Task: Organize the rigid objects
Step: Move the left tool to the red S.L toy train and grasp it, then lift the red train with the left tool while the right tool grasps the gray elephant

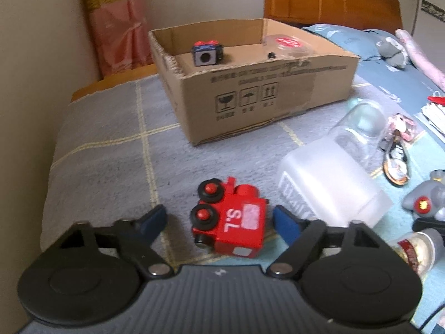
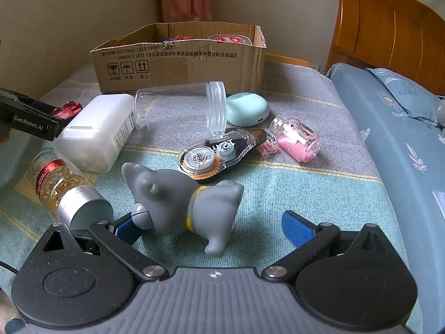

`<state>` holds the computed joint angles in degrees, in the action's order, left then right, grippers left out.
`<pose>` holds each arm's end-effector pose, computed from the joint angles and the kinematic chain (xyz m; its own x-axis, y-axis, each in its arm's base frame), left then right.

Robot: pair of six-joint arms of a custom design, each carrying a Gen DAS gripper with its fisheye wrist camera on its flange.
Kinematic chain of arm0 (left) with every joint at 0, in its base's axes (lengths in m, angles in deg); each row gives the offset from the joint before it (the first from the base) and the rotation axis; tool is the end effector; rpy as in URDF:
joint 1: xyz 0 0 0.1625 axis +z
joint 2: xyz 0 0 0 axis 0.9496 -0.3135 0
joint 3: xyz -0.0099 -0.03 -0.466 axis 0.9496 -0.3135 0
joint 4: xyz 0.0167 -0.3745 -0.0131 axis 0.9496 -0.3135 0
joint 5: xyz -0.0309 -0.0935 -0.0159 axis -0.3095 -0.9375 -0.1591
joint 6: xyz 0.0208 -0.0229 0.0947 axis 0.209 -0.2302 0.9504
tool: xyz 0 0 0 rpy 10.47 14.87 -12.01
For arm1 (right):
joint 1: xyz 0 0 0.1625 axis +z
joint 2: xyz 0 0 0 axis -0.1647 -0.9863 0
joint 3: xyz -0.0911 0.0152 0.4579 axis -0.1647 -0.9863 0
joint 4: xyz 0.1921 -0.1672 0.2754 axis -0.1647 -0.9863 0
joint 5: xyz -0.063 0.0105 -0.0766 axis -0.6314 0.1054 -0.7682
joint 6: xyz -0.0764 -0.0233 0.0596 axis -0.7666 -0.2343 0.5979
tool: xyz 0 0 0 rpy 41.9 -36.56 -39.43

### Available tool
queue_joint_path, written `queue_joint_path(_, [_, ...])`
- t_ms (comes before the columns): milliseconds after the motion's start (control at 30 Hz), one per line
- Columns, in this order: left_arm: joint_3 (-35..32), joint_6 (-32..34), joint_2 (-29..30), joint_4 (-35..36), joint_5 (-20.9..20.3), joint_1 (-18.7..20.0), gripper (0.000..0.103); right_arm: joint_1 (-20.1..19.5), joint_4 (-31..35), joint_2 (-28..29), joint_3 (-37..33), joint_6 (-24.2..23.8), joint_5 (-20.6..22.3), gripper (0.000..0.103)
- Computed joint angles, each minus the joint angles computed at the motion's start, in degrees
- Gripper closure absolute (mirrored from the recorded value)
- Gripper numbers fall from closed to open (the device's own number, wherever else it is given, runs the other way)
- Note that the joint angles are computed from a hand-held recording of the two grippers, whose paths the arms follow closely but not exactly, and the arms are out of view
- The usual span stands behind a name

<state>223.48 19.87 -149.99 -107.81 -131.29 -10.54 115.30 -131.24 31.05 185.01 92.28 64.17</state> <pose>-0.0374 -0.4571 0.2089 -0.6024 0.5007 -0.6217 0.7374 0.6471 -0.1934 0.1469 -0.2800 0.0349 -0.6902 -0.0218 0.7233 -0.5047 0.7308 -0.4595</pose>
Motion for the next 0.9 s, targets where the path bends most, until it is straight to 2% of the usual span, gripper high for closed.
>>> queue_joint_path(167, [0.53, -0.80, -0.40, -0.08, -0.94, -0.29, 0.054, 0.08, 0.25, -0.02, -0.11, 0.14, 0.10, 0.000])
queue_joint_path(533, [4.38, -5.31, -3.37, -0.50, 2.78, -1.79, 0.053, 0.56, 4.23, -0.37, -1.09, 2.46, 1.49, 0.000])
queue_joint_path(633, [5.19, -4.39, -2.08, -3.27, 4.51, -2.70, 0.044, 0.66, 4.63, -0.17, -1.47, 2.43, 1.48, 0.000])
queue_joint_path(667, [5.22, -4.10, -1.61, -3.77, 5.17, -3.00, 0.034, 0.69, 4.74, -0.15, -1.52, 2.55, 1.49, 0.000])
queue_joint_path(733, [5.36, -3.55, -0.42, -5.17, 6.86, -3.59, 0.025, 0.78, 4.57, -0.15, -1.38, 2.62, 1.55, 0.000])
queue_joint_path(800, [5.31, -2.44, -0.07, -6.21, 6.07, -3.25, 0.025, 0.83, 4.63, -0.15, -1.41, 2.72, 1.61, 0.000])
queue_joint_path(900, [4.56, -3.19, -1.77, -2.81, 3.53, -2.41, 0.040, 1.33, 5.50, 0.02, -1.79, 3.04, 2.00, 0.000])
